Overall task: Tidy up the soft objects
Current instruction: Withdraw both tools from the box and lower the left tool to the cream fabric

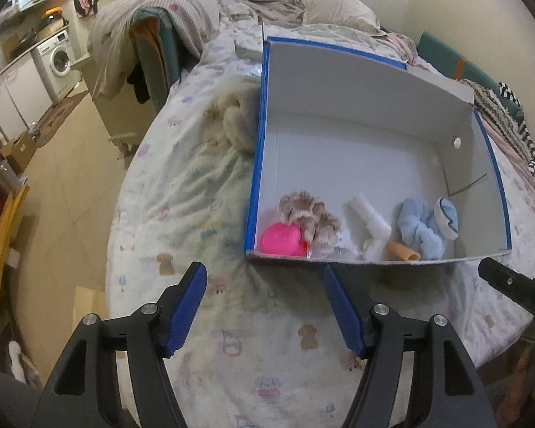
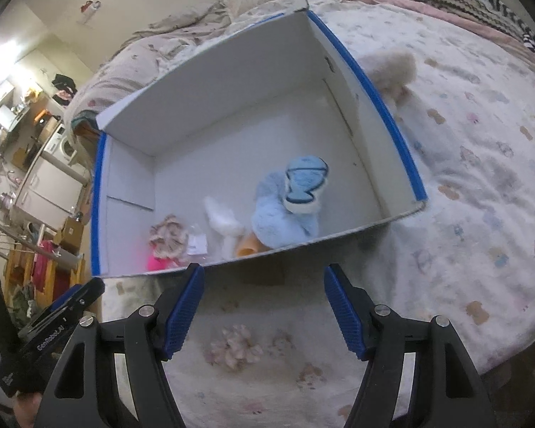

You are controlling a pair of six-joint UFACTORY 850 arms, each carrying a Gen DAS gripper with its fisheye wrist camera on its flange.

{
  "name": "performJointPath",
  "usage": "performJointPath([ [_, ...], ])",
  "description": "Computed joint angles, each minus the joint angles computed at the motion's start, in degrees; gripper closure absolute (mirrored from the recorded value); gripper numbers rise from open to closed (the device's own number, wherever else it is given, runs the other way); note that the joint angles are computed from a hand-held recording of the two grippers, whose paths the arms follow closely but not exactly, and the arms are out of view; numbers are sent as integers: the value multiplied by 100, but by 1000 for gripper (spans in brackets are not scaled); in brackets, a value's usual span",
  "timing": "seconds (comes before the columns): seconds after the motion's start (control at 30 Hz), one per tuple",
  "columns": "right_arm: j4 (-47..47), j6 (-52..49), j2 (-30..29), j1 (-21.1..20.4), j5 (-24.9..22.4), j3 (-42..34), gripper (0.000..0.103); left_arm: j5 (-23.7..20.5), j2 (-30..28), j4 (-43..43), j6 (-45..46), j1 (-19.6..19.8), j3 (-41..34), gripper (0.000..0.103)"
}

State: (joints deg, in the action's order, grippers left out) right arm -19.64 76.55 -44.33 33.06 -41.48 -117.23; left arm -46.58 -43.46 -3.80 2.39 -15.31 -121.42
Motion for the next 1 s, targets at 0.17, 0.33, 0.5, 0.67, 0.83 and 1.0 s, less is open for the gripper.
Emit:
performJointPath([
  [0.17,-11,145,121,-20,3,243,30,37,130,4,43,-51,298,38],
  [0.33,217,-60,172,-65,-31,396,30,18,158,71,214,-143,473,38],
  [0.5,350,-35,290,-130,-72,696,30,-251,66,-227,571,-190,482,38],
  [0.67,681,16,324,-229,51,841,30,-612,4,-651,1263,-354,582,38],
  [0.83,762,-45,260,-260,-45,770,30,-698,-24,-689,1754,-588,743,38],
  [1.0,798,-27,262,-274,-61,800,30,-953,-327,-604,1740,-740,462,38],
])
